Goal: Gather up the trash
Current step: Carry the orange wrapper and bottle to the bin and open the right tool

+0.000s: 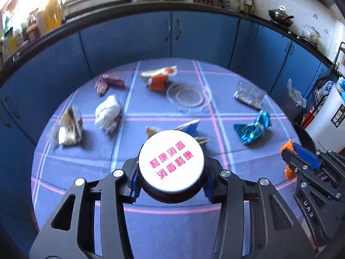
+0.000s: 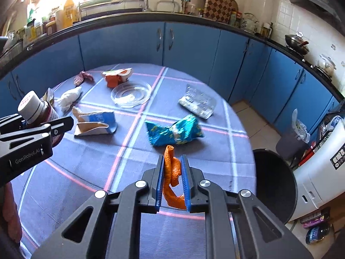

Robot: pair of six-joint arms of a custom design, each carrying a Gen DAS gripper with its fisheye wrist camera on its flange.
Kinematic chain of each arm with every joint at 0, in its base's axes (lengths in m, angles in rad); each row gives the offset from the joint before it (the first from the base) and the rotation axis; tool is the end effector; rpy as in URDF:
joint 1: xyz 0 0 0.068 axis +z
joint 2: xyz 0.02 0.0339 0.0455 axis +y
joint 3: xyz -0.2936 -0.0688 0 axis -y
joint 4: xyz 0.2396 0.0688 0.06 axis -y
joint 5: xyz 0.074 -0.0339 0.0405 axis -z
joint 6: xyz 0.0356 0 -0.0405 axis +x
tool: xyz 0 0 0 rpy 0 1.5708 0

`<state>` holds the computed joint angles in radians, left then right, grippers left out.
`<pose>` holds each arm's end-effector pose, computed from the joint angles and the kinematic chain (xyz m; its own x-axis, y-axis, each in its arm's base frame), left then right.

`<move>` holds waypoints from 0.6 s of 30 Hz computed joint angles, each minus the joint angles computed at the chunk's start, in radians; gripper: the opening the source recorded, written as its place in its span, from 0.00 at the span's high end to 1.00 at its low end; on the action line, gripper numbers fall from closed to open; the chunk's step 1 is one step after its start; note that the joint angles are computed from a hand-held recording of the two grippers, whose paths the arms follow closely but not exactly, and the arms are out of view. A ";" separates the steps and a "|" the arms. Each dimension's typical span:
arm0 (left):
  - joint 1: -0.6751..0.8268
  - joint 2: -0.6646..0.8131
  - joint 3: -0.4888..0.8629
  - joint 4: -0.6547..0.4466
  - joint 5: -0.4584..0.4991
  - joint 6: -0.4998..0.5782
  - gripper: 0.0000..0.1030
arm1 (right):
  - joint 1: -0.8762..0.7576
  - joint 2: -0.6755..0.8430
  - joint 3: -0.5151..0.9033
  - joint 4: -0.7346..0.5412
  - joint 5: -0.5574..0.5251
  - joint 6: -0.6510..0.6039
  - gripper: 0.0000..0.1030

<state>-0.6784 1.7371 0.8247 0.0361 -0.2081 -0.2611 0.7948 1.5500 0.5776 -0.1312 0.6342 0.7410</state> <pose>0.2633 -0.2028 0.1666 -0.7099 0.2478 -0.6593 0.3393 0.9406 -0.0118 0.1864 0.1599 0.1512 -0.7233 0.0393 -0.6894 0.1359 0.9870 -0.0863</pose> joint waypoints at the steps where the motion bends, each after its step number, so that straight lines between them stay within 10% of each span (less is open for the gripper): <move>1: -0.011 -0.001 0.012 -0.005 -0.005 0.000 0.56 | -0.006 -0.015 -0.006 -0.008 0.005 0.000 0.85; 18: -0.217 0.141 0.269 -0.094 -0.064 0.029 0.56 | -0.227 -0.268 -0.189 0.019 -0.016 -0.095 0.85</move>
